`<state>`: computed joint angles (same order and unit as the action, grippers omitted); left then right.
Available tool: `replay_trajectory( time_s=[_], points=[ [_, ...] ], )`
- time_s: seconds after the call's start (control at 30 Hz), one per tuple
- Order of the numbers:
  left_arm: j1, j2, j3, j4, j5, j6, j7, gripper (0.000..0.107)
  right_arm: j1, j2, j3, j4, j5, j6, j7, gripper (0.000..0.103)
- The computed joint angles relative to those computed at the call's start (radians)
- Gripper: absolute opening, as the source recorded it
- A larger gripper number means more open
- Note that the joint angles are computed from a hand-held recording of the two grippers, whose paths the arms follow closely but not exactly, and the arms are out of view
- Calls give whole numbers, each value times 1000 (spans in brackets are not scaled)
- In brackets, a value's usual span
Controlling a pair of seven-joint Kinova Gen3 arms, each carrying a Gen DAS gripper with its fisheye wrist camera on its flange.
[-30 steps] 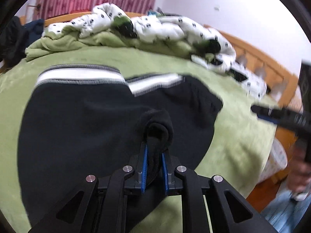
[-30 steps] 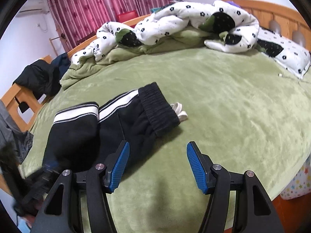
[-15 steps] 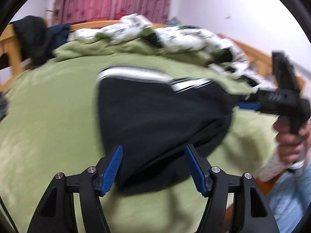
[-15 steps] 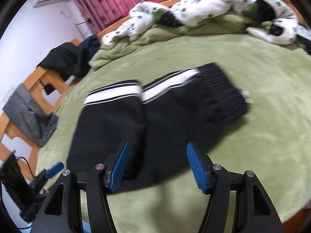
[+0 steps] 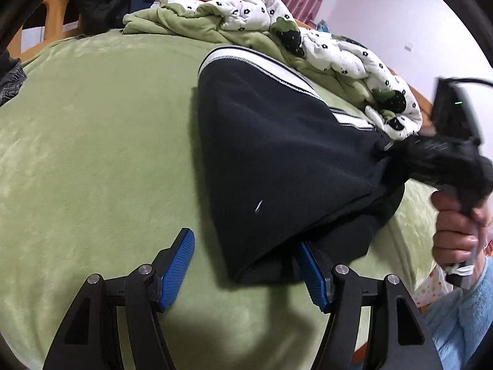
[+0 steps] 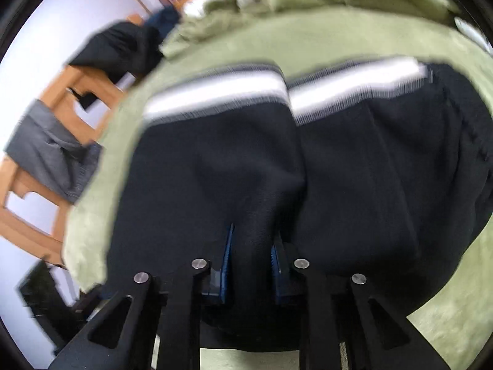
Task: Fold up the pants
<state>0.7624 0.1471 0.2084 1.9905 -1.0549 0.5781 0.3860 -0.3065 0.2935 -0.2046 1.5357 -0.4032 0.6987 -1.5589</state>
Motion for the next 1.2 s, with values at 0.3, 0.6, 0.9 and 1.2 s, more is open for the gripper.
replay_trajectory(
  time_s=[0.3,0.6,0.9,1.2],
  points=[
    [85,102,-21,-121,-17,143,28,62,104,-116,-21,49,-214,-72,270,18],
    [105,105,-41,-119,-51,122,137,53,177,-151,34,86,-339,-69,436,18],
    [157,183,-19,-304,34,271,-140,51,226,-226,99,182,-451,-139,608,17],
    [168,150,-56,-245,74,112,-244,51,138,-118,249,151,-223,-127,359,18]
  ],
)
